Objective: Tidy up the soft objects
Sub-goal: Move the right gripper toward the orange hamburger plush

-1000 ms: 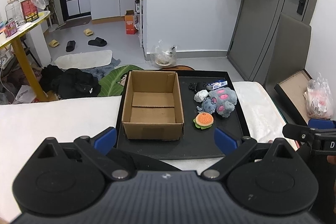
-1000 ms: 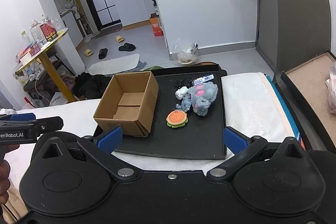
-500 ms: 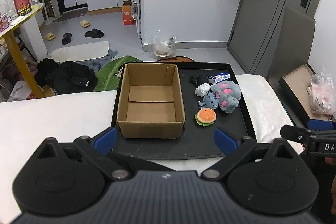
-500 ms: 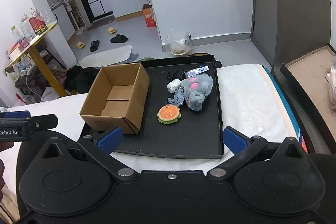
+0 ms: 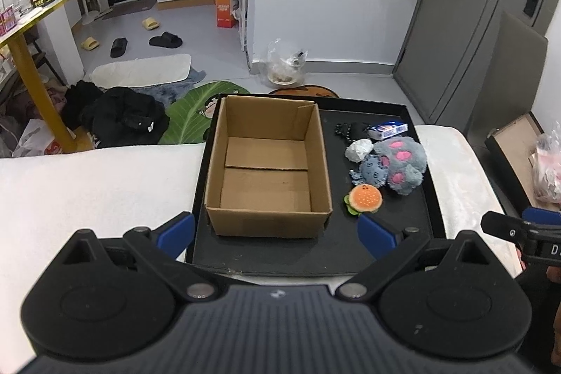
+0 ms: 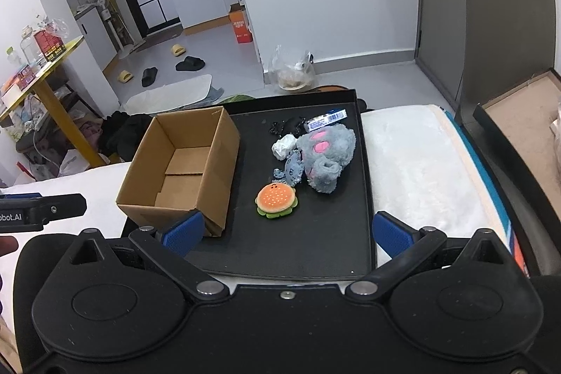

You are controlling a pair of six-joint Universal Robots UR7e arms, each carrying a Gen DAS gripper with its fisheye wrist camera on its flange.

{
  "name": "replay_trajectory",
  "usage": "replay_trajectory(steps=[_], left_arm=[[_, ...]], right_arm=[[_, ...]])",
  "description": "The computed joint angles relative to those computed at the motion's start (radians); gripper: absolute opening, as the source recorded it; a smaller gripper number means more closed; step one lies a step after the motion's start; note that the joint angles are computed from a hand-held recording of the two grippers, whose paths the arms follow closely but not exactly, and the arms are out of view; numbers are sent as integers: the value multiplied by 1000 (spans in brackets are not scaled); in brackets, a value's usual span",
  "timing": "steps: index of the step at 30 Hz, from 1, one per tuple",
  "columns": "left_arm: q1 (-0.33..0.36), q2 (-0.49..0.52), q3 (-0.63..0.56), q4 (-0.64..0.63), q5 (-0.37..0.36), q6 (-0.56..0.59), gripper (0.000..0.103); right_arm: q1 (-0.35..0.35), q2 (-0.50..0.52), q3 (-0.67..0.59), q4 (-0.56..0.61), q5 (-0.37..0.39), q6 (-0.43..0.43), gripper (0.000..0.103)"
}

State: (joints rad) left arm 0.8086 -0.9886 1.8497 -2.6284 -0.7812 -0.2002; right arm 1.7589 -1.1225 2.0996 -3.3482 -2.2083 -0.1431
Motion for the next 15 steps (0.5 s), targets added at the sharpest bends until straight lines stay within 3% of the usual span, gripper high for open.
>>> replay_trajectory(steps=[15], left_arm=[[78,67,-93,15,-11,29,98]], right_arm=[[-52,77,-79,19,38,25,102]])
